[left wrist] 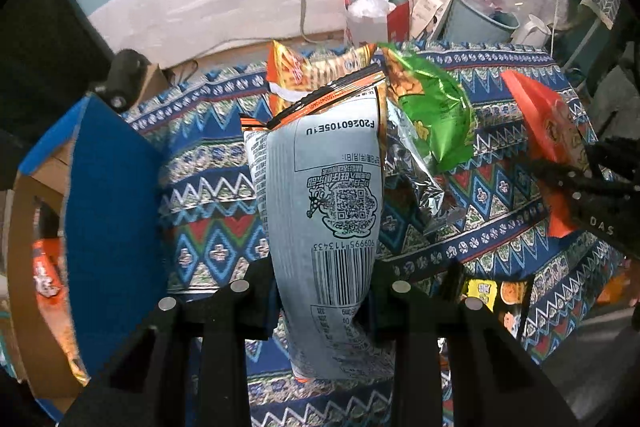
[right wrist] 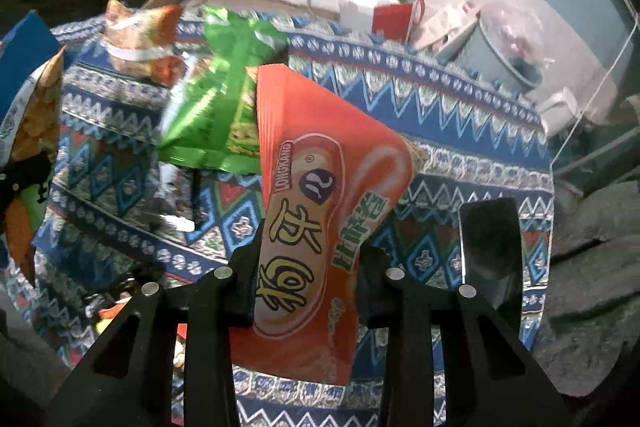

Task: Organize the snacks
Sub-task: 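Grasp the white barcode bag with the left gripper while the right gripper grasps the red LONGKANG bag, then carry both bags over the cardboard box and open both grippers inside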

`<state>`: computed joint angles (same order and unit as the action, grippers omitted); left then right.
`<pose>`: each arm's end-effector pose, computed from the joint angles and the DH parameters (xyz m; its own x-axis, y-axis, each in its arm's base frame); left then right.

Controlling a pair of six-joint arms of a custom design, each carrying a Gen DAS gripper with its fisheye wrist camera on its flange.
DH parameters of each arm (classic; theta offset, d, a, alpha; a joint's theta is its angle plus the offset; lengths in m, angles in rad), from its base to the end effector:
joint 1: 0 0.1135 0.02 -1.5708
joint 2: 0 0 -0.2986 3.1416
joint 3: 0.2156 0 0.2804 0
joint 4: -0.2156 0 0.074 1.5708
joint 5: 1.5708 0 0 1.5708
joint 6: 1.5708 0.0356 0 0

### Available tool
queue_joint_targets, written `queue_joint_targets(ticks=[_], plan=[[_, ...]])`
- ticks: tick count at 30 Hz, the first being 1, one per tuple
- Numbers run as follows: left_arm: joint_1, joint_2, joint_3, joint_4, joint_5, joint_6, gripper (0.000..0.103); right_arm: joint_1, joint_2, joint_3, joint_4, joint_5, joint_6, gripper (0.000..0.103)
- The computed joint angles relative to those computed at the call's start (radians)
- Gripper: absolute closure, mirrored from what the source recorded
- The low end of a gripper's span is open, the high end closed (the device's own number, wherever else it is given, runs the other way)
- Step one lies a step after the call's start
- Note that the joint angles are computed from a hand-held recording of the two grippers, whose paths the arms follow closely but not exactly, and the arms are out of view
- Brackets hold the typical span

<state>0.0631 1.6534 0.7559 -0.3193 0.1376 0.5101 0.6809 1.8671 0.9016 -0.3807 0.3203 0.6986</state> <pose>0.2999 0.0141 0.1319 -0.8243 0.4325 -0.3653 0.4440 0.8942 0.0570 0.2684 0.2030 0.1029 -0.9293 0.0328 -0.3680 0.0714 0.9932 -0.0918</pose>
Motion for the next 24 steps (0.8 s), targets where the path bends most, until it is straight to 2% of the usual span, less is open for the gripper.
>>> queue_joint_targets(ticks=[5,16,24], plan=[[0.009,-0.084,-0.033,0.0,-0.004,0.022,0.071,0.058,-0.069,0.009,-0.039,0.039,0.013,0.07],[0.069,-0.259,-0.084,0.0,-0.009,0.115,0.071,0.119,-0.15,0.045,-0.053,0.081,-0.05,0.07],[0.161,-0.323,-0.071,-0.048,0.054,0.172,0.071,0.178,-0.161,0.107,-0.077,0.105,-0.065,0.07]])
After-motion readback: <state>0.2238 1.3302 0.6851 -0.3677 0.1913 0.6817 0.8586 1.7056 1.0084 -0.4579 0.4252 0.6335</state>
